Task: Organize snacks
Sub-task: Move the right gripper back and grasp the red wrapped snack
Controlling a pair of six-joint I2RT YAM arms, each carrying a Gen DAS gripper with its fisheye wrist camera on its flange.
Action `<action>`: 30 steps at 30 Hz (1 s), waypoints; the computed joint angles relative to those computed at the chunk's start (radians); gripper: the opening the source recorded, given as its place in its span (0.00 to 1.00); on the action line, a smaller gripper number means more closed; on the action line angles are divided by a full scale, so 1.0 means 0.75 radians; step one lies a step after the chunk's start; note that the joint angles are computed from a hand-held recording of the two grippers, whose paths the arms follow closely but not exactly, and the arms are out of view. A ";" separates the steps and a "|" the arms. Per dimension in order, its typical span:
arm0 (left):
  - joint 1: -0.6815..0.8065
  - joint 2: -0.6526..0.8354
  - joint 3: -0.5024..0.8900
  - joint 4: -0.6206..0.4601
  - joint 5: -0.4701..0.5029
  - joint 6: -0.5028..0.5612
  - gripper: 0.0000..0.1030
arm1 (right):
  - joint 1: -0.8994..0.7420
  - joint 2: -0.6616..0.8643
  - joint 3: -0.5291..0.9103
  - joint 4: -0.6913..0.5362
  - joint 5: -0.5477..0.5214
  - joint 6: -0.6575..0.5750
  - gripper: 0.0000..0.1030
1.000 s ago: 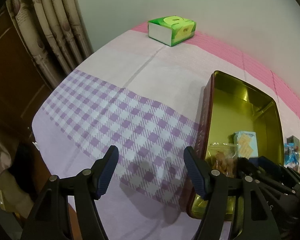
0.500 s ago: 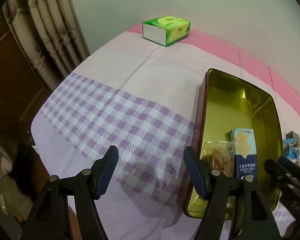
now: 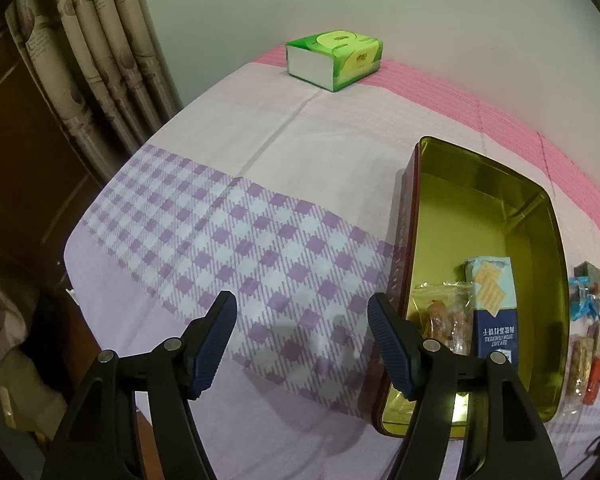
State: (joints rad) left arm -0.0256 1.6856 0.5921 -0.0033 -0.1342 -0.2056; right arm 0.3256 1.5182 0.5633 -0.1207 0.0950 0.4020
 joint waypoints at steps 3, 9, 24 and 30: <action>-0.007 -0.002 -0.002 0.005 -0.011 0.003 0.67 | -0.149 0.002 -0.053 -0.010 0.010 -0.059 0.56; -0.032 -0.013 -0.011 0.007 -0.034 0.002 0.67 | -0.345 0.066 -0.136 0.046 0.000 -0.165 0.58; -0.155 -0.038 -0.022 0.005 -0.074 -0.021 0.67 | -0.358 0.368 -0.083 0.226 -0.006 -0.157 0.59; -0.261 -0.053 -0.003 -0.046 -0.083 -0.060 0.67 | -0.367 0.428 -0.043 0.277 0.009 -0.194 0.57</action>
State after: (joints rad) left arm -0.2212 1.6458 0.5901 -0.0379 -0.1961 -0.2502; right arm 0.0505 1.8392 0.5310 0.0869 0.1020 0.2564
